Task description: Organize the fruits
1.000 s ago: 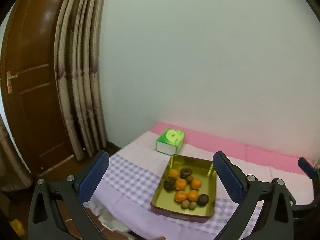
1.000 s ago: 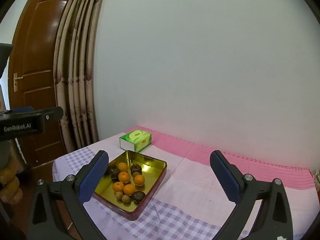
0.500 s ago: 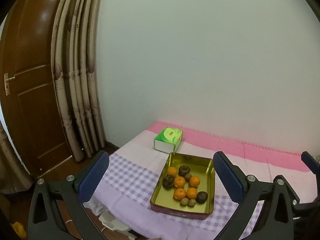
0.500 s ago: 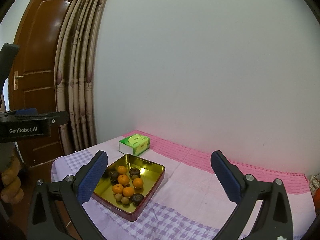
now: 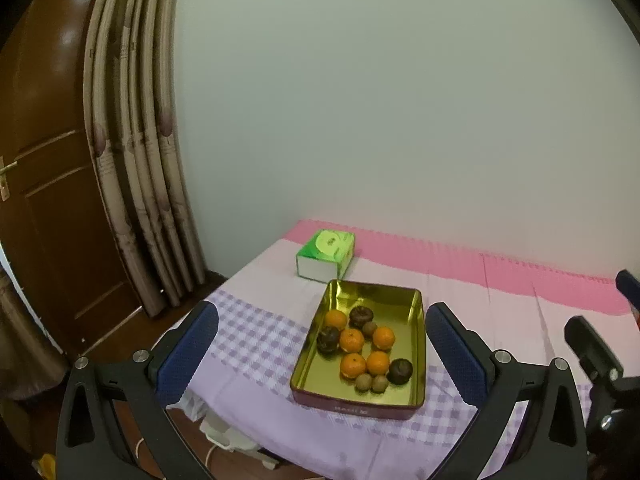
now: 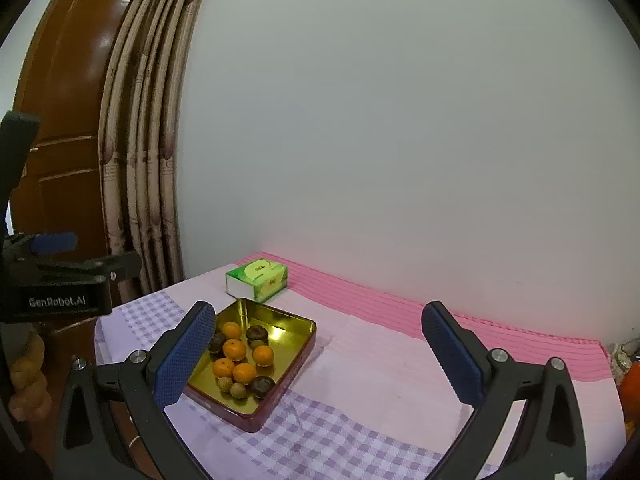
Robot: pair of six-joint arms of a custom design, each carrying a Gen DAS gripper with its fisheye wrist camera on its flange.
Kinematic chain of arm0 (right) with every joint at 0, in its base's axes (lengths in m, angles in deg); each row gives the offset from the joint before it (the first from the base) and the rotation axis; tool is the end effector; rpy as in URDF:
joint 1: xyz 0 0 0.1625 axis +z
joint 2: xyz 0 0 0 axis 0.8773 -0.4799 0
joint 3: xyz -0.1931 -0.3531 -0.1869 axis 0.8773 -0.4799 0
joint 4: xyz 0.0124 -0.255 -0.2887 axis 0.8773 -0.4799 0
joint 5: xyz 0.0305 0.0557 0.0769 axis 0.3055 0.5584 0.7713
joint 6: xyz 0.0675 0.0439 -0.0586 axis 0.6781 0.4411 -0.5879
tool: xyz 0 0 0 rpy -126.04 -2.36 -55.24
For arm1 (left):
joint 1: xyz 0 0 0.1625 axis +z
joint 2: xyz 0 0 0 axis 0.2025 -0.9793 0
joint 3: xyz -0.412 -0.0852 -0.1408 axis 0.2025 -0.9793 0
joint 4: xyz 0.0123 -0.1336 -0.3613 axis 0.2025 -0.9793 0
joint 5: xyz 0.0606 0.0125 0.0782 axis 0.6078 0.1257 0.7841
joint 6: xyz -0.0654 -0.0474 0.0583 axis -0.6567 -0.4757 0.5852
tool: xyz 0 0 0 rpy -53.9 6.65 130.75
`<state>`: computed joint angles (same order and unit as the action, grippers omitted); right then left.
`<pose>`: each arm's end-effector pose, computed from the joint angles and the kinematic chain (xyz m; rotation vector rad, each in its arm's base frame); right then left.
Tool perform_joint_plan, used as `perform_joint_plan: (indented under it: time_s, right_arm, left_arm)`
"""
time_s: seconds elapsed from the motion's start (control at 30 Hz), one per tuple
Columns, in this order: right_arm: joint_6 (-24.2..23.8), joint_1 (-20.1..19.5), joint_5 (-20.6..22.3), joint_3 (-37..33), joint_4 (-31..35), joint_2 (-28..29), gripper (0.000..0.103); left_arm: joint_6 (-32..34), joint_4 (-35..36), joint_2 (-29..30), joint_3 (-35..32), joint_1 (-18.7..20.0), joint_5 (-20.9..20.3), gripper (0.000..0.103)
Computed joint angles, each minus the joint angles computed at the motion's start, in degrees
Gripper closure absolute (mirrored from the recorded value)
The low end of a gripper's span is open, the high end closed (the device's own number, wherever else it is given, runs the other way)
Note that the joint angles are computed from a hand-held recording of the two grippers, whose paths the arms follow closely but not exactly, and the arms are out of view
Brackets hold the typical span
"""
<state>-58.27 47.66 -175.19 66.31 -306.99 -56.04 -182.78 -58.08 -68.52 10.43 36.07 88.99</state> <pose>0.3152 -0.5997 0.1220 0.9794 -2.0531 1.3674 -0.2248 -0.5864 0.2206 0.2238 1.8910 -1.3132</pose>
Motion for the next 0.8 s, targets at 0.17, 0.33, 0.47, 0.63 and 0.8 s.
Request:
perform_joint_plan:
  time_s: [0.17,0.33,0.47,0.63,0.8]
  right_arm:
    - [0.7,-0.3,-1.5,-0.2,0.6,0.2,0.001]
    - [0.3,0.0,-2.6,-0.7,0.9,0.8,0.001]
    - [-0.1,0.1,-2.8,-1.0,1.3,1.3,0.001]
    - [0.3,-0.2,-2.7,-1.0,2.4,1.4,0.001]
    - [1.4,-1.3,-2.6,-0.8,3.8,1.0,0.001]
  left_arm:
    - [-4.3,5.8,2.1,-2.4,1.0,0.9,0.0]
    - [-8.1,10.8,3.8,-4.3,2.1,1.8,0.0]
    - [-10.1,13.0,4.3,-4.9,2.6,2.4,0.0]
    - [-11.7,15.3,5.2,-6.1,3.0,2.5,0.0]
    - [-14.1,19.7,7.3,-9.0,3.7,2.6,0.0]
